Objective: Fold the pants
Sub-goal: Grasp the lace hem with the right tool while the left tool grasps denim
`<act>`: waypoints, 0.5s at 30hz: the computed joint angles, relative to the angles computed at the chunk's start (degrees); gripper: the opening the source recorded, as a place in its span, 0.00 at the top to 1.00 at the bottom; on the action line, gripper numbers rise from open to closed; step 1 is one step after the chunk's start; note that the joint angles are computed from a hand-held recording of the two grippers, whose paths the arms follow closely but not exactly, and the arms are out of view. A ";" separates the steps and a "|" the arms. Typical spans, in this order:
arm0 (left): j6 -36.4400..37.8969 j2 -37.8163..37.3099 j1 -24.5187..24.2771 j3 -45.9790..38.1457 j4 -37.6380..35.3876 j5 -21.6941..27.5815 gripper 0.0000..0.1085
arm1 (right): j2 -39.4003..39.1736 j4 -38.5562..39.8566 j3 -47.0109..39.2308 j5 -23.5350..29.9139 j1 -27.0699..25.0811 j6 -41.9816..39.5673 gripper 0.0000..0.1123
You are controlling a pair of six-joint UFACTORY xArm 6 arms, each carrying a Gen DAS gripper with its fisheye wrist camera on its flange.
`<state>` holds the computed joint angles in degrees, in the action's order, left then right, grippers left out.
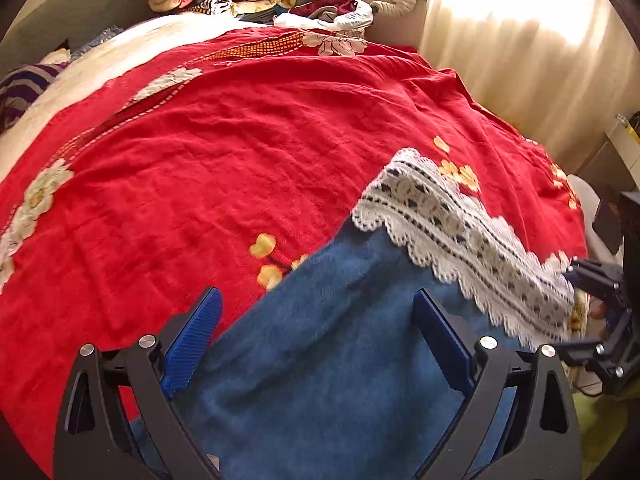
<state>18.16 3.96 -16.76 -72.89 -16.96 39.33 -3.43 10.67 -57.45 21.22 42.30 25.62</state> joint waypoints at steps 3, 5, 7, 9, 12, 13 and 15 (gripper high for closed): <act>0.95 1.98 -0.10 -1.82 -2.53 0.52 0.12 | 0.11 4.81 0.40 -1.50 -0.24 -4.26 0.35; 1.46 2.92 -0.56 -2.28 -3.67 -0.09 0.13 | 0.29 8.88 0.52 -2.59 -0.33 -7.78 0.43; 0.94 3.60 -1.08 -2.71 -3.32 -0.10 0.22 | 0.59 14.46 0.27 -3.08 -0.22 -13.00 0.49; 0.70 4.12 -1.26 -3.41 -4.38 0.86 0.30 | 1.29 19.31 -0.45 -3.08 -0.12 -17.93 0.54; 1.33 4.11 -1.31 -4.06 -6.33 3.07 0.50 | 2.66 22.87 -2.04 -2.64 -0.04 -21.49 0.58; 1.45 4.03 -1.42 -4.18 -6.68 3.68 0.58 | 3.51 23.33 -3.04 -2.12 -0.16 -22.14 0.59; 0.09 3.63 -2.05 -4.19 -4.83 4.32 0.68 | 4.77 25.25 -4.86 -0.80 -0.20 -24.29 0.68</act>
